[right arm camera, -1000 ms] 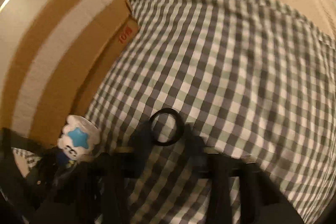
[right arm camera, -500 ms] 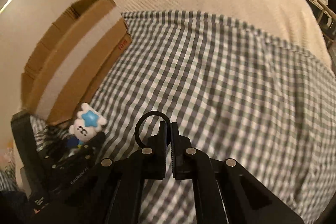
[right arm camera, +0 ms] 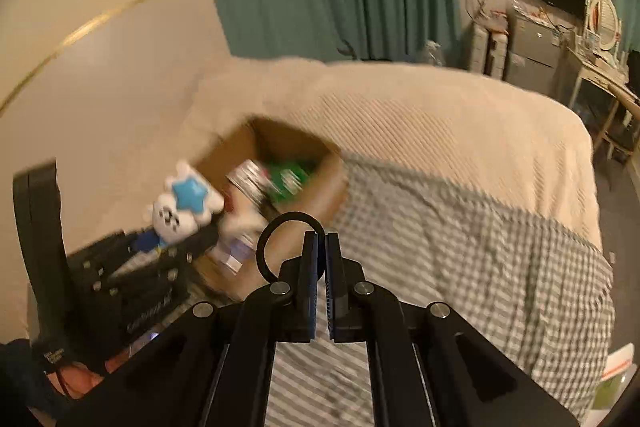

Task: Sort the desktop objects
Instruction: 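Carry the figurine and hair tie over the box and open both tools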

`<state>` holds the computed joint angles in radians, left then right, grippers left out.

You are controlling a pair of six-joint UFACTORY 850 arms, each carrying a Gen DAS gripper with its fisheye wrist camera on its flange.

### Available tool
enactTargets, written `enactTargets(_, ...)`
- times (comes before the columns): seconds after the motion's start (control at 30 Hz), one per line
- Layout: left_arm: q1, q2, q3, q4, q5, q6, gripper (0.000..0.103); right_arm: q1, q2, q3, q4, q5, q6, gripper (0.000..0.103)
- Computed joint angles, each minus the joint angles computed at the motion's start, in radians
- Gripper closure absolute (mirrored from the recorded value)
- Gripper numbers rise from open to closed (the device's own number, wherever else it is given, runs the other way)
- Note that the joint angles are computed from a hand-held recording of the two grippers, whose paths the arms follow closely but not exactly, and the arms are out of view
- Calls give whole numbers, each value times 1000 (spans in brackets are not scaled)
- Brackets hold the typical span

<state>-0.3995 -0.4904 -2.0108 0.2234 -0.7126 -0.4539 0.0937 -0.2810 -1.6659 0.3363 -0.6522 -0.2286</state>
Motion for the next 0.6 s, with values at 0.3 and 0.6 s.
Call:
enactTargets(0.3, 67, -84, -40, 19, -134, -142, 62, 82, -176, -225, 112, 52, 117, 100)
enactTargets(0.6, 90, -97, 35, 12, -66, -40, 29, 115, -309, -290, -48, -3, 171, 75)
